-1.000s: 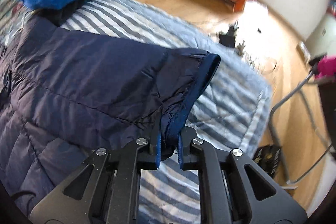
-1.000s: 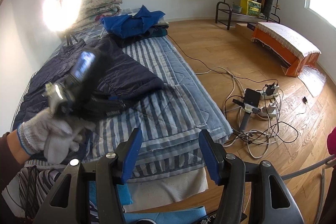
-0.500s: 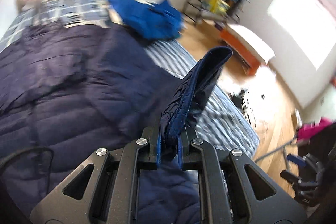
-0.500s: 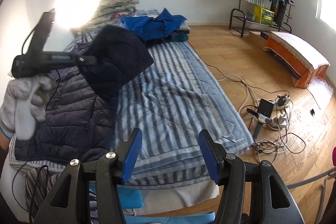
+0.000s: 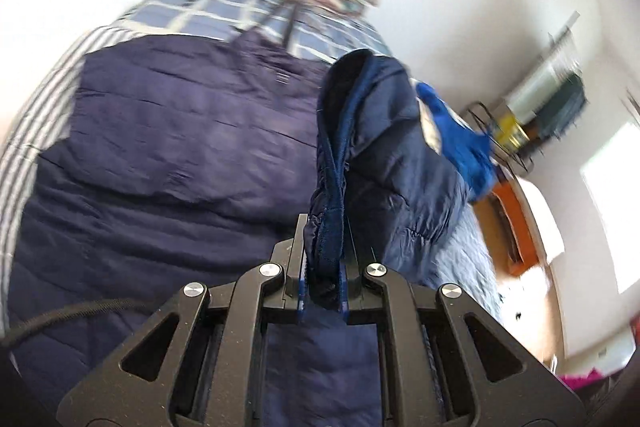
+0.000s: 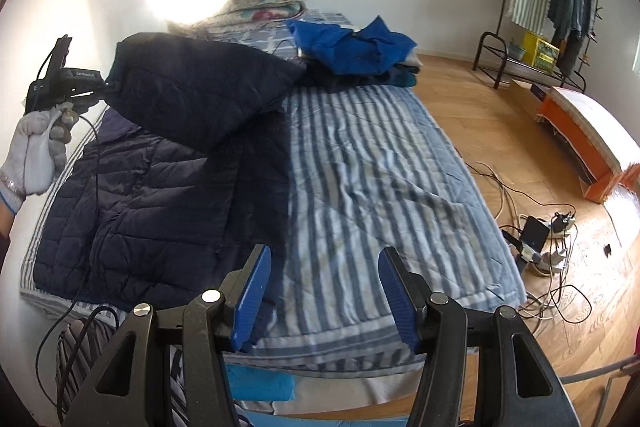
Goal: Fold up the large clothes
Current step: 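Lift the sleeve and fold it over the jacket body, then release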
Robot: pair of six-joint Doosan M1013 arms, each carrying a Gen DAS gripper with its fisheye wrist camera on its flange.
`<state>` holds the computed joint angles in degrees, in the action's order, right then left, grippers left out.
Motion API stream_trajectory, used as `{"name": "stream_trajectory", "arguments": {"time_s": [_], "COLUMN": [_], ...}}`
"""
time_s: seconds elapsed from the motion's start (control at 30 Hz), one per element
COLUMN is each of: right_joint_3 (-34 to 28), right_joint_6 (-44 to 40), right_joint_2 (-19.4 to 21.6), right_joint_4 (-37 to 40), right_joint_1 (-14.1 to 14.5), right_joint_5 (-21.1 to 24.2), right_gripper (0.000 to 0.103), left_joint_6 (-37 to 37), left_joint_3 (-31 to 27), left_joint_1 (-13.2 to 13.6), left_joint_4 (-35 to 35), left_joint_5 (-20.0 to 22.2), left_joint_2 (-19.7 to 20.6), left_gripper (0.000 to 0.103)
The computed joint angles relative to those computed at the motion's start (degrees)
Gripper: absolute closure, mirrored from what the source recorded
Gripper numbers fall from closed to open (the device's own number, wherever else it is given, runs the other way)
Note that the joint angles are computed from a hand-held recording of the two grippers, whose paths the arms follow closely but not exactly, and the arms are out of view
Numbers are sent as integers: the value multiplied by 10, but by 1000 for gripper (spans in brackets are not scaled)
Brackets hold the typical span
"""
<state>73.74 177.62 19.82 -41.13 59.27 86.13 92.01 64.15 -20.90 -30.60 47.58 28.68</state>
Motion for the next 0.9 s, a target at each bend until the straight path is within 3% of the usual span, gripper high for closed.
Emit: {"name": "stream_trajectory", "arguments": {"time_s": [0.13,0.57,0.9], "right_joint_3": [-15,-49,-64], "right_joint_6": [-20,-69,-93], "right_joint_2": [14,48,67], "right_joint_4": [12,50,66], "right_joint_1": [-8,-33,-45], "right_joint_5": [-10,-39,-49], "right_gripper": [45,45,45], "left_joint_6": [-15,-44,-138], "left_joint_3": [-27,-78,-154], "left_joint_1": [23,43,54], "left_joint_4": [22,79,121], "left_joint_5": [8,18,32], "left_joint_2": [34,99,152], "left_gripper": [94,94,94]}}
